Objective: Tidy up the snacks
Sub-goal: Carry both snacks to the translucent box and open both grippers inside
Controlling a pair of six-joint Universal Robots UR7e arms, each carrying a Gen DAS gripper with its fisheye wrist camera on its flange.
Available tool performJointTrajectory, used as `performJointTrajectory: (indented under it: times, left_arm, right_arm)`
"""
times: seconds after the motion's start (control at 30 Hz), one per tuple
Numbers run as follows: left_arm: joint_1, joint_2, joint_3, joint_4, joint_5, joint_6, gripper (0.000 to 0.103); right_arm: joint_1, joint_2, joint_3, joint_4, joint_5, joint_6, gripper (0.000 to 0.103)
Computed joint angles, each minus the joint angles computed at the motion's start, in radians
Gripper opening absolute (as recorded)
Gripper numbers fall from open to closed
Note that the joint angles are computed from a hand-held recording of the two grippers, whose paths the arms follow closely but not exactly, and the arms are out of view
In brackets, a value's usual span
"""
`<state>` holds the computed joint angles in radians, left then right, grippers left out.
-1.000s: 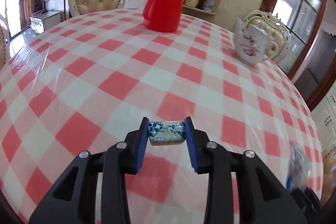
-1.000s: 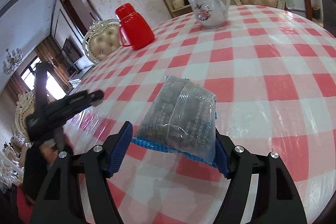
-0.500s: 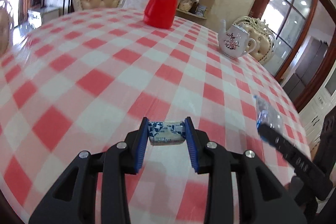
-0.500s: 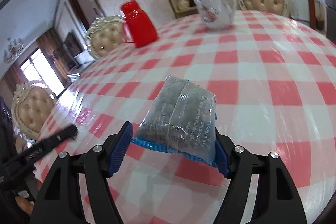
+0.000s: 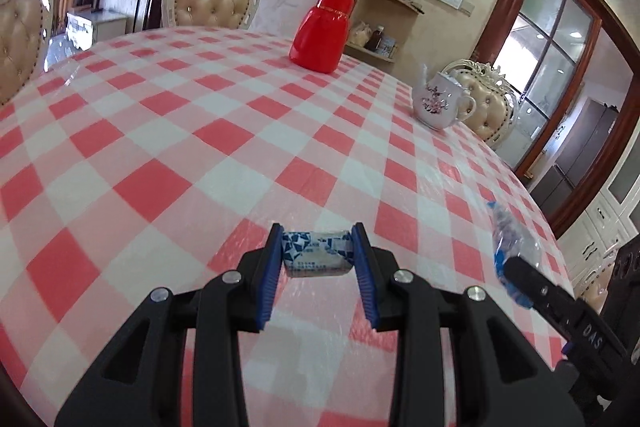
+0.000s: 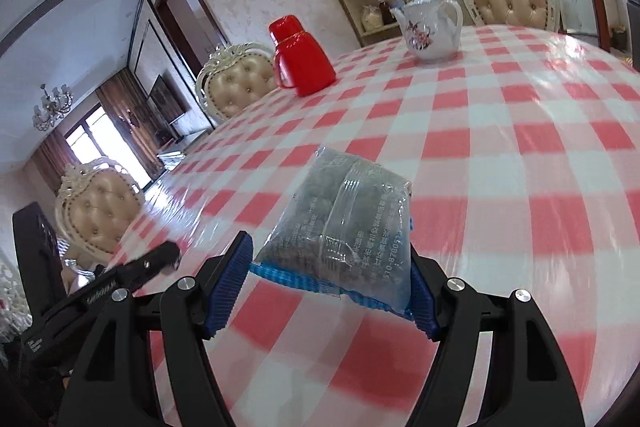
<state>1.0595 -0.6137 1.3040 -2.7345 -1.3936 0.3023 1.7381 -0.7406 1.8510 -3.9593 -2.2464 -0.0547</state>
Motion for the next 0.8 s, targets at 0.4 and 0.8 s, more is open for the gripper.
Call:
performJointTrajectory:
  times: [0.4, 0.8]
  left_arm:
    - [-0.024, -0.137, 0.210, -0.081, 0.016, 0.097, 0.035]
    - [-0.032, -0.291, 0.363, -0.108, 0.064, 0.209, 0.035]
  right_arm:
    - [0.074, 0.029, 0.086, -0.060, -0.015, 0.059, 0.069]
    - [0.166, 0.086, 0.073, -0.033, -0.043, 0.032, 0.069]
